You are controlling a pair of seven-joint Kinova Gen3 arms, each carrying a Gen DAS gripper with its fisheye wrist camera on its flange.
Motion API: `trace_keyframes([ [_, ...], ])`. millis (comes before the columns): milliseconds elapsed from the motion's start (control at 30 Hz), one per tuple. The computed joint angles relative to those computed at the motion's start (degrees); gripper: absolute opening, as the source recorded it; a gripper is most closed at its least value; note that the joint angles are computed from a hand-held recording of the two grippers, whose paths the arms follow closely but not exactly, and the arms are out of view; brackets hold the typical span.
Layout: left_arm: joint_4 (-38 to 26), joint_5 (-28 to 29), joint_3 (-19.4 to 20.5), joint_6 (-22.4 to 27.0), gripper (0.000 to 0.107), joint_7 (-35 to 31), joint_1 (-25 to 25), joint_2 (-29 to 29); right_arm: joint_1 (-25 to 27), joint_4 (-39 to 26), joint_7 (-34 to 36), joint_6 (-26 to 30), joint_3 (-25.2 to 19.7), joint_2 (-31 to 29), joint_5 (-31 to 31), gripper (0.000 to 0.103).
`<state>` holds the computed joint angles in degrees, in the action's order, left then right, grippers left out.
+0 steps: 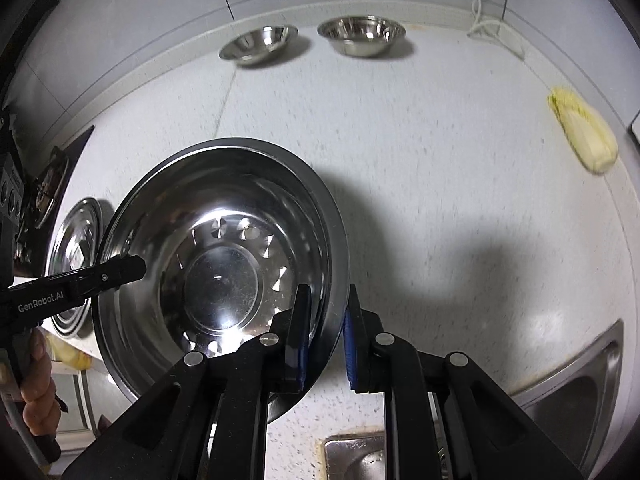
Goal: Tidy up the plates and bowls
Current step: 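Carry the large bowl with both tools and lower it onto the counter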
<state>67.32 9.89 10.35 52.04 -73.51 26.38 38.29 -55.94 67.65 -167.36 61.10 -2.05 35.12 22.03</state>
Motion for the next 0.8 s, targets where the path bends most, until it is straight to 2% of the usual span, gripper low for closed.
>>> trace_keyframes([
  [233, 0.2, -0.8, -0.3, -0.2, 0.01, 0.8, 1.0, 1.2, 1.3, 3.9, -0.6, -4.2, -0.3, -0.4, -0.8, 0.014],
  [500, 1.0, -1.2, -0.4, -1.4, 0.01, 1.1, 1.3, 0.9, 0.8, 3.3, -0.6, -4.2, 0.1, 0.0, -0.2, 0.013],
  [667, 3.2, -0.1, 0.5, -3.7, 0.01, -0.4, 0.1, 0.1, 0.5, 5.1, -1.5, -5.4, 0.0, -0.9, 0.1, 0.014],
  [800, 3.2, 0.1, 0.6, -3.1, 0.011, -1.0, -0.1, 0.0, 0.9, 4.8, -0.8, -5.3, -0.3, -0.7, -0.3, 0.014],
])
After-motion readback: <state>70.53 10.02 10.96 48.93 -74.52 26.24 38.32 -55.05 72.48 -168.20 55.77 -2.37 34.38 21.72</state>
